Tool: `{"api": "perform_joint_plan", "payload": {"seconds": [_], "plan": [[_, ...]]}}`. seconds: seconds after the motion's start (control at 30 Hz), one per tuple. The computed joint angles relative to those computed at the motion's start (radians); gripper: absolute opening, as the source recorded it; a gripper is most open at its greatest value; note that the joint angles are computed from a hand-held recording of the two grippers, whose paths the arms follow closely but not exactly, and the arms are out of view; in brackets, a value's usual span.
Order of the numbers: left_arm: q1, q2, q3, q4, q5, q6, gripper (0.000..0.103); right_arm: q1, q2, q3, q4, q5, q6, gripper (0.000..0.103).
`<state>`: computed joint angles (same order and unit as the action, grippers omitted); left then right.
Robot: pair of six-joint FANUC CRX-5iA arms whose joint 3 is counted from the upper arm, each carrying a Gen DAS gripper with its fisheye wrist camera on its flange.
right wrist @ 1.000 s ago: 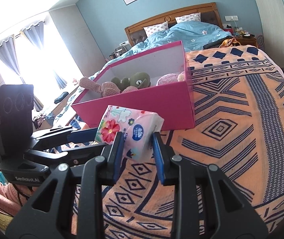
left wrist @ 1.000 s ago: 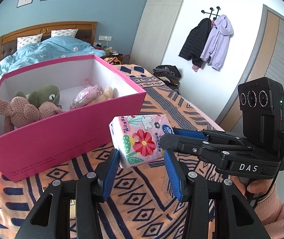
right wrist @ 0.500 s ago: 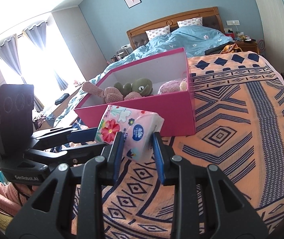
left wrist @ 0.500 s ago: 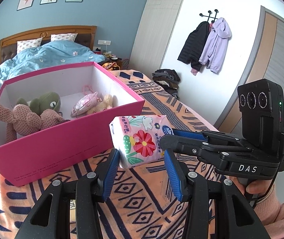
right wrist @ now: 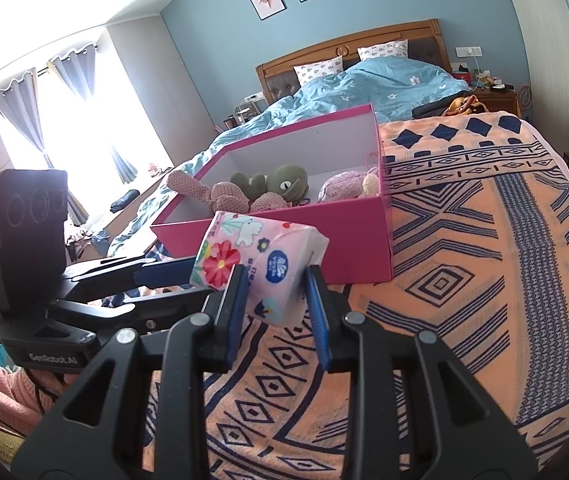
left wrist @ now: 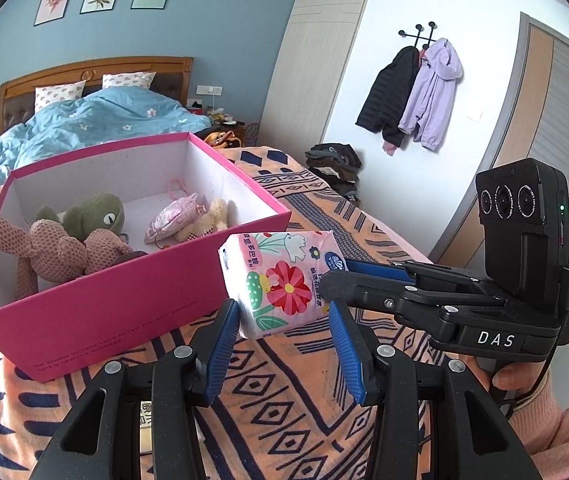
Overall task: Organize objects
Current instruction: 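Hold the tissue pack raised beside the pink box with both grippers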
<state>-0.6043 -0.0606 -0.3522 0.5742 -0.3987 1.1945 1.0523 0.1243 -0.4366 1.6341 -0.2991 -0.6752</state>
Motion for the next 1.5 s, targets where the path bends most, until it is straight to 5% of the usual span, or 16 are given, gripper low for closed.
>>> {"api": "perform_joint_plan", "payload": {"seconds": [1.5], "plan": [[0.02,0.009,0.038,-0.032,0.004,0.009,0.046,-0.018,0.01,0.036,0.036,-0.006,0.012,0.033]]}}
